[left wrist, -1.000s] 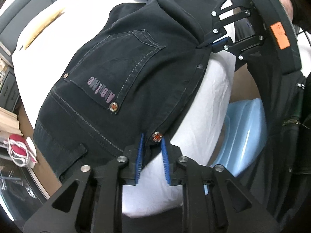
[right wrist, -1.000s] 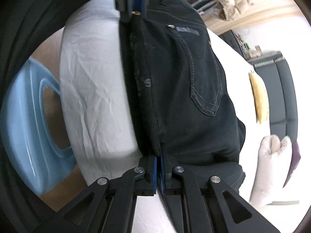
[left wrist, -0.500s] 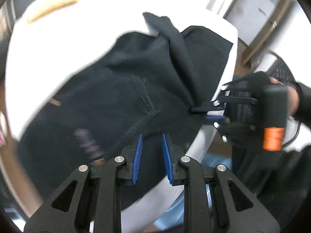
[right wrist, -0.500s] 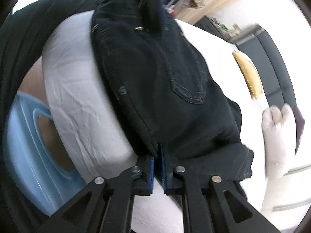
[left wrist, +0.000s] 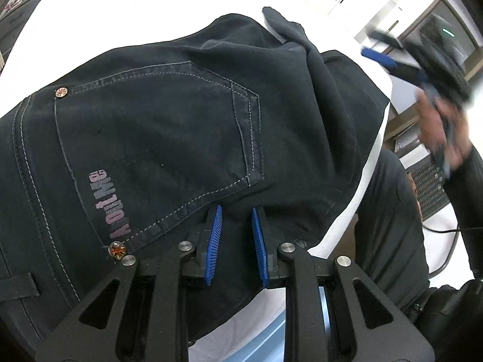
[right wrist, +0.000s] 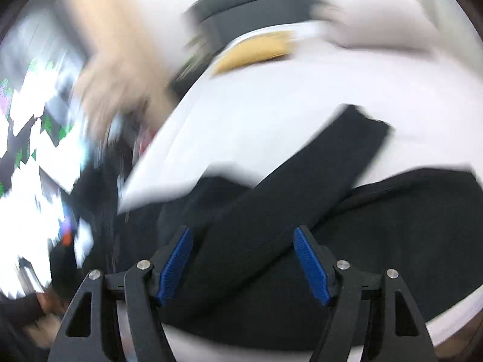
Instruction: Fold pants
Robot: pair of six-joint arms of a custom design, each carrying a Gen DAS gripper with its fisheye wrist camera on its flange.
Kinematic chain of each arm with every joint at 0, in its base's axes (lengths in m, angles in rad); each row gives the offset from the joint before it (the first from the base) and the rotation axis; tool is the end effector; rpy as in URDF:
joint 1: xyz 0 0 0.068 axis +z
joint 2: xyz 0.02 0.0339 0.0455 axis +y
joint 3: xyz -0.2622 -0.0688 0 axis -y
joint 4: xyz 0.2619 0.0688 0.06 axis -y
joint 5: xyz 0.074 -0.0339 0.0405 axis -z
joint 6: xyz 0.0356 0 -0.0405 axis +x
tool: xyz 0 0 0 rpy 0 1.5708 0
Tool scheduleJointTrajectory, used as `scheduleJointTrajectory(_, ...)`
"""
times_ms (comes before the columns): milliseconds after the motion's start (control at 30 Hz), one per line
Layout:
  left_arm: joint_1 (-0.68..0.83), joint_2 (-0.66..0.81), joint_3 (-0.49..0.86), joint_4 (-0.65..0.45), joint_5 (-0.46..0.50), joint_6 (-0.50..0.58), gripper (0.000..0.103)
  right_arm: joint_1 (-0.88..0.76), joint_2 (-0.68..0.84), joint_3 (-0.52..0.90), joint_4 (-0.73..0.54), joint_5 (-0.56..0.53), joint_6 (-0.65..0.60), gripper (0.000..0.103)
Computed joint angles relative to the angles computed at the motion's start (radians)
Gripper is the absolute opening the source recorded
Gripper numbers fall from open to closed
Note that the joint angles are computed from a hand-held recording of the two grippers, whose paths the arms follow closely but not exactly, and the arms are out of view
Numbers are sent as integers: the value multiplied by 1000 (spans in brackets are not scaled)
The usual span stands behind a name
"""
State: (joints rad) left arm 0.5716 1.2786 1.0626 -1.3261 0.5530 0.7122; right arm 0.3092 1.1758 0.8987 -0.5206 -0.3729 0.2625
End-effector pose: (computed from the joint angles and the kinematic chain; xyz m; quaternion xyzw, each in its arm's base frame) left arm 0.1919 0.1012 0.2628 0.0715 0.9593 -0.2104 0.1745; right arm 0.2459 0.0922 0.2649 -0.0911 0.9083 0.2692 0.3070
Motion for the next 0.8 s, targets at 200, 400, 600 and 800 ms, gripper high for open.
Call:
scheduleJointTrajectory(200,54,28,5,-24,31,10,20,-321,447,173,209,-228,414,71)
scheduleJointTrajectory(400,140,31,3,-68,22,78,20,-329,725,349,245,-209,580,56)
scheduleJointTrajectory(600,186,51,5,-89,23,136,20,-341,847,481,260,-248,596,37)
scheduleJointTrajectory(800,187,37,-6,-80,18,138,20,-374,769,416,267,-209,548,5)
